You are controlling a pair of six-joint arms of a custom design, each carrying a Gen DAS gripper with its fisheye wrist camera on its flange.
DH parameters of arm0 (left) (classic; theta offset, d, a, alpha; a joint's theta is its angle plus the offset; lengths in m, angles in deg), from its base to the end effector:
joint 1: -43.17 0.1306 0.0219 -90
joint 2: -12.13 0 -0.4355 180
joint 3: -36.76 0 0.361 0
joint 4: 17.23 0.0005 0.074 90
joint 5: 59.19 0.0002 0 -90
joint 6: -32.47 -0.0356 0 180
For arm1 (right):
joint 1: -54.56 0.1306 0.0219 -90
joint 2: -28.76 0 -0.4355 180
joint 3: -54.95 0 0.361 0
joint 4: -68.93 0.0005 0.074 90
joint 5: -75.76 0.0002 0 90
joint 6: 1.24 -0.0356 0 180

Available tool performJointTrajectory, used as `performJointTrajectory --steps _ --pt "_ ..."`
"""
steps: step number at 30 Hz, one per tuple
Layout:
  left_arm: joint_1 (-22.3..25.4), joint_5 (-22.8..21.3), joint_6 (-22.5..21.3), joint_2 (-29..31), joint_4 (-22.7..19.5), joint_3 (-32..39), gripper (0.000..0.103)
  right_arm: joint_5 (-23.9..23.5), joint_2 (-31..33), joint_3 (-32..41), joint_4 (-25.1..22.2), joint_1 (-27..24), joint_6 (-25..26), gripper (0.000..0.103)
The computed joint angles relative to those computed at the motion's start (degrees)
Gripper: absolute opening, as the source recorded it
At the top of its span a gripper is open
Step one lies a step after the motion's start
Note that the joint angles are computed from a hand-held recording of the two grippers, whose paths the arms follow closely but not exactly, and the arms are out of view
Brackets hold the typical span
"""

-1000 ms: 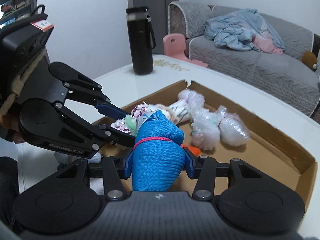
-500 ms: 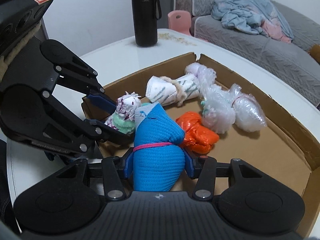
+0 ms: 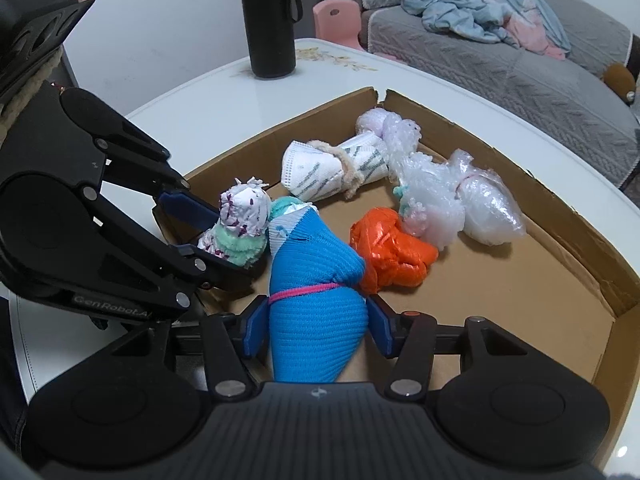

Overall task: Organize objects
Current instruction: 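Carry both bundles into the tray and open both grippers, then move both tools back toward the pile of bundles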

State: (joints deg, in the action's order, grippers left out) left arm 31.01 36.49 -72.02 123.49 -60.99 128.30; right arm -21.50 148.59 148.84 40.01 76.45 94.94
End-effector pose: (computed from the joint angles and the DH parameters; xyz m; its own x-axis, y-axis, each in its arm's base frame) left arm 0.5550 -0.1237 0.3157 -0.7844 0.4237 -0.4530 0.4637 0.8856 0.0255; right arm 0.5793 0.2371 0.2610 -0.7073 -0.3993 -0.5834 -0.5165 0.8553 0.0408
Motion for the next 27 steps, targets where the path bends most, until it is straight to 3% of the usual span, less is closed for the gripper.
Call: performJointTrajectory --steps 10,12,14,19,27 --pt "-0.3 -1.1 8.0 0.2 -3.7 2.0 0.062 2.2 -0.6 0.9 -2.4 -0.6 -3.6 0.061" --pt "-0.4 -2.1 8.3 -0.4 -3.2 1.6 0.071 2.3 -0.9 0.7 -2.4 -0.9 -4.2 0.066" --pt "-0.3 -2.3 8.6 -1.1 -2.9 1.3 0.072 2.2 -1.2 0.6 -2.4 -1.2 -5.0 0.074" --pt "-0.3 -2.8 10.0 -2.5 -2.5 1.2 0.073 2.1 -2.2 0.0 -1.1 -1.4 -6.8 0.078" --pt "-0.2 -3.6 13.7 -4.5 -0.5 1.2 0.083 2.9 -3.9 0.2 -0.8 -1.7 -10.8 0.082"
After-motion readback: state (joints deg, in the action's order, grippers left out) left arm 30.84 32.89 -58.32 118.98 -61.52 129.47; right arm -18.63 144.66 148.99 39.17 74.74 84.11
